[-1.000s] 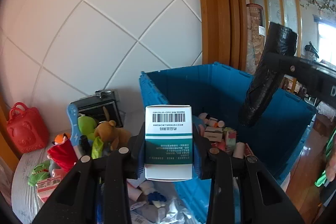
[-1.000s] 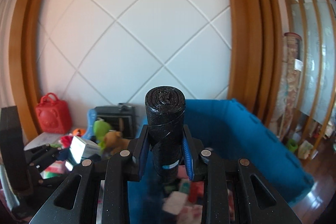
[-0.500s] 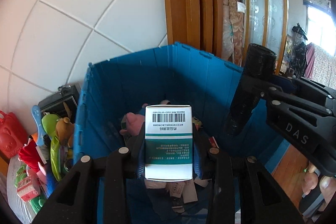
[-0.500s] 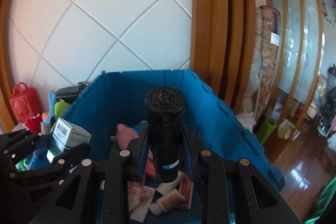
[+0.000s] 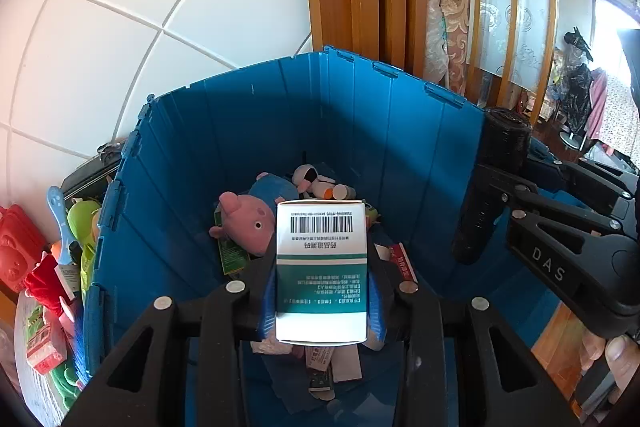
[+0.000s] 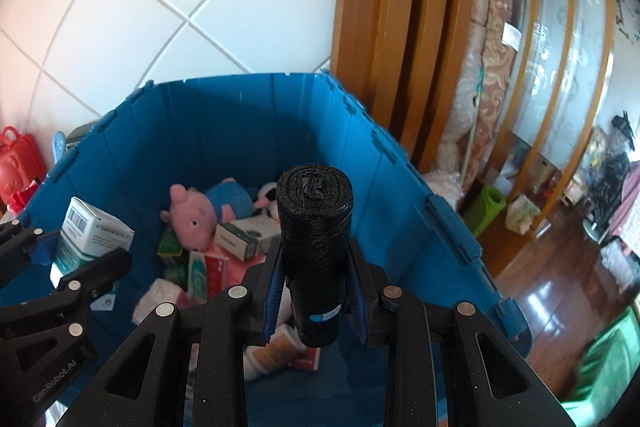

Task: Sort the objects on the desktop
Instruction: 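Lower the medicine box and black roll over the crate opening with both grippers, then open both grippers to drop the medicine box and black roll into the crate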

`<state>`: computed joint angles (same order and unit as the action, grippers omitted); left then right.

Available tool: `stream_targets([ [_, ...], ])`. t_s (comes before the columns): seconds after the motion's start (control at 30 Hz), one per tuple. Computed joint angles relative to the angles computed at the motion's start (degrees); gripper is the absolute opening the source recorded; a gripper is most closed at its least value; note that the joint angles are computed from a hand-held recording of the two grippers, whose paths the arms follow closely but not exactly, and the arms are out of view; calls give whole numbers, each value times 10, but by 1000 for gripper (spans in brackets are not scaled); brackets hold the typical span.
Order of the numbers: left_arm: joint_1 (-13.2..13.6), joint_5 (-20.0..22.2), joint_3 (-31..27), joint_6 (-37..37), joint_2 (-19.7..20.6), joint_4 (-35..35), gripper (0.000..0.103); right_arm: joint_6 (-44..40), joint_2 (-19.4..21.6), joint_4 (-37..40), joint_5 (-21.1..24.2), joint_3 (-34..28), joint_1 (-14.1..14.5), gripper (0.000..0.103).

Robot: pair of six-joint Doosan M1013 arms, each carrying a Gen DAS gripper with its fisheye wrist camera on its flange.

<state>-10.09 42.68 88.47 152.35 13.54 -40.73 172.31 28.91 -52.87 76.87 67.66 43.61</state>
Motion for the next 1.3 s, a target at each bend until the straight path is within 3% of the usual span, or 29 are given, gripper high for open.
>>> stream_targets([
  [0.27,-8,1,-8,-52,4,48,36,-7,-6,30,-15,13,-9,29],
  [0.43,-7,1,-11,-73,5,62,58,-9,-7,44,-29,15,-12,30],
  [0.57,-4,-12,-4,-69,1,59,65,-15,-5,40,-27,10,-11,32],
  [0.7,1,-12,-6,-74,2,59,66,-13,-4,29,-27,5,-7,52],
  [0.77,4,-10,-7,-72,1,54,66,-11,-4,23,-26,5,-4,73],
  [0.97,16,-9,-1,-45,-4,25,69,0,-4,1,-10,1,8,102],
  [1.3,38,33,3,-6,-13,4,71,-61,9,33,52,-34,23,103],
])
